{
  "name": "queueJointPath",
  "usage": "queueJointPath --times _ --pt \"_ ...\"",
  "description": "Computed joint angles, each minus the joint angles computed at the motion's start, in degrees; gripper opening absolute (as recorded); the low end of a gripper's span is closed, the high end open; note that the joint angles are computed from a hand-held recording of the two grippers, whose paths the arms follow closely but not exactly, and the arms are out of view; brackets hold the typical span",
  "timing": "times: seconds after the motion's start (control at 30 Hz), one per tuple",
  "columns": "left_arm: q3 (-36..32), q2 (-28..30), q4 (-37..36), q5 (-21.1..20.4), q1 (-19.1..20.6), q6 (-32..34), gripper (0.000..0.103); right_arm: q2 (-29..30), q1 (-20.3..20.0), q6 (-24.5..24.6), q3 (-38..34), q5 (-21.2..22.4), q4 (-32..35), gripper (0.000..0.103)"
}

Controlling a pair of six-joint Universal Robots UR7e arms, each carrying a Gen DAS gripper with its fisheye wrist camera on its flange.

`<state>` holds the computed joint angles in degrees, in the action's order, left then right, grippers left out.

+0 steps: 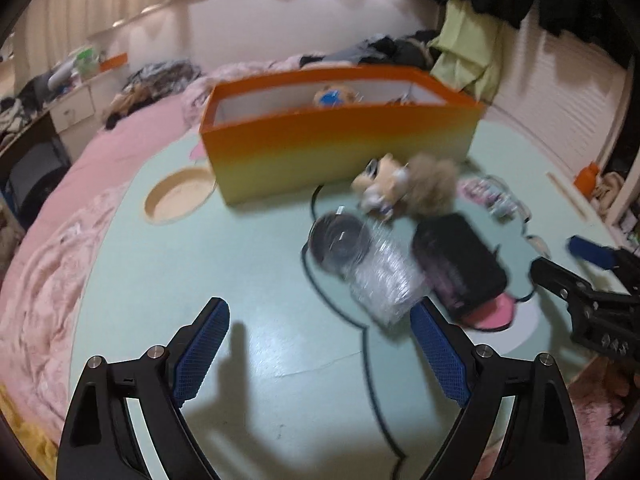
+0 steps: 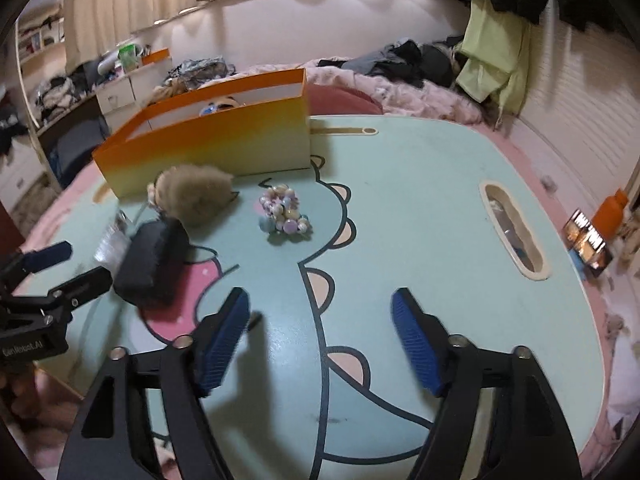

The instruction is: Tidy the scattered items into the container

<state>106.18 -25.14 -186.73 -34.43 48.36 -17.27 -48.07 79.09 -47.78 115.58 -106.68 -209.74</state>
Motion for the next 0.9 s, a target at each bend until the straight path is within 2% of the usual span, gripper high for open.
queueJointPath --times 0.07,0.13,0.43,0.9 --pt "0.4 0.8 -4.4 0.2 0.5 2.6 0.103 1.7 0.5 -2.6 0.3 -1.5 -3.9 0.089" --pt "0.4 1.7 -7.6 0.3 0.6 4.8 0.103 1.7 0.3 -3.1 0.6 -0.9 -3.0 0.103" --pt "-0.1 2.1 -9.1 -0.1 1.0 6.7 0.103 1.4 -0.8 -5.0 1.3 2.1 -3.3 0.103" --pt "0.0 2.2 -9.5 -0.1 1.0 6.9 0.103 1.4 -1.1 -5.2 1.4 2.4 -3.4 0.103"
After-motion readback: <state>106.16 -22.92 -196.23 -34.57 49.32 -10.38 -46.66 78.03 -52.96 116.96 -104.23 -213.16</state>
